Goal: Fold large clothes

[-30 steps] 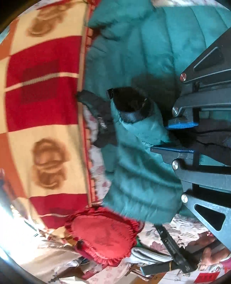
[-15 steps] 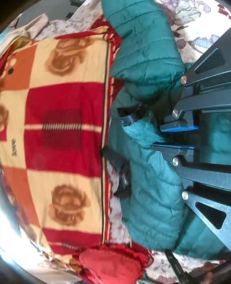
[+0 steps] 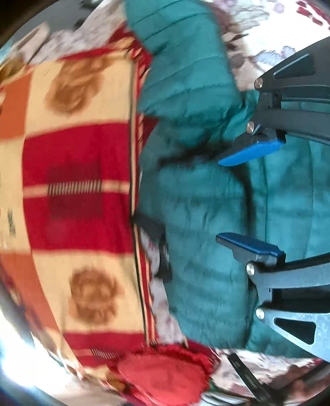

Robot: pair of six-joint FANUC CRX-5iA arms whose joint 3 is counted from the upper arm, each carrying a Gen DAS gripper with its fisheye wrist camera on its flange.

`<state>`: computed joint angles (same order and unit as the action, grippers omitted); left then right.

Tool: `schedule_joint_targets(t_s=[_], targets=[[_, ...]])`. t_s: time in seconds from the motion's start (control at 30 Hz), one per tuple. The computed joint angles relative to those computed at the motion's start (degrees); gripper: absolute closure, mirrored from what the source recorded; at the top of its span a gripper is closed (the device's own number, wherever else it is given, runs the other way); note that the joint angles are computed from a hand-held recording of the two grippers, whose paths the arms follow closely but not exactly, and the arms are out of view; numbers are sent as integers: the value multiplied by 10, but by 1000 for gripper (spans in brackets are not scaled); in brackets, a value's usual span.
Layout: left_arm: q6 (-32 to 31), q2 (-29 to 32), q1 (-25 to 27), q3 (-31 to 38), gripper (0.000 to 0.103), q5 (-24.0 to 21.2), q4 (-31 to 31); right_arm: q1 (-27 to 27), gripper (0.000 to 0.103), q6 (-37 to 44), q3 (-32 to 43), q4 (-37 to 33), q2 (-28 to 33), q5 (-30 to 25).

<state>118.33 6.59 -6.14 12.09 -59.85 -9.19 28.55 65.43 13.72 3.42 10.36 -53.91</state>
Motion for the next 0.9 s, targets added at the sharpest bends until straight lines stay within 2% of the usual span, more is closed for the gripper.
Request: schedule_joint_targets(t_s=[0.13,0.23,0.43,0.5,0.57,0.67,0.8,0.9], targets=[[7,23,-7,25,48,-5,-5,20,46,41,49,-13,28,-23],[10,46,-16,47,48,-16,-18,37,46,37,70,18,62,-28],[26,69,-33,60,45,-18,-53,34,45,18,91,28,115,-44],[27,71,-37,58,43,-14,-62,31,39,23,93,22,127,-48],[27,73,-41,57,42,-14,-71,25,28,14,94,15,129,-52],[32,74,-44,58,42,-13,-78,8,20,25,114,-35,135,-66],[30,74,-44,58,41,-14,-79,9,17,36,121,-39,138,-74],[22,66,-40,54,41,-14,-65,13,17,34,148,-32,146,-117]])
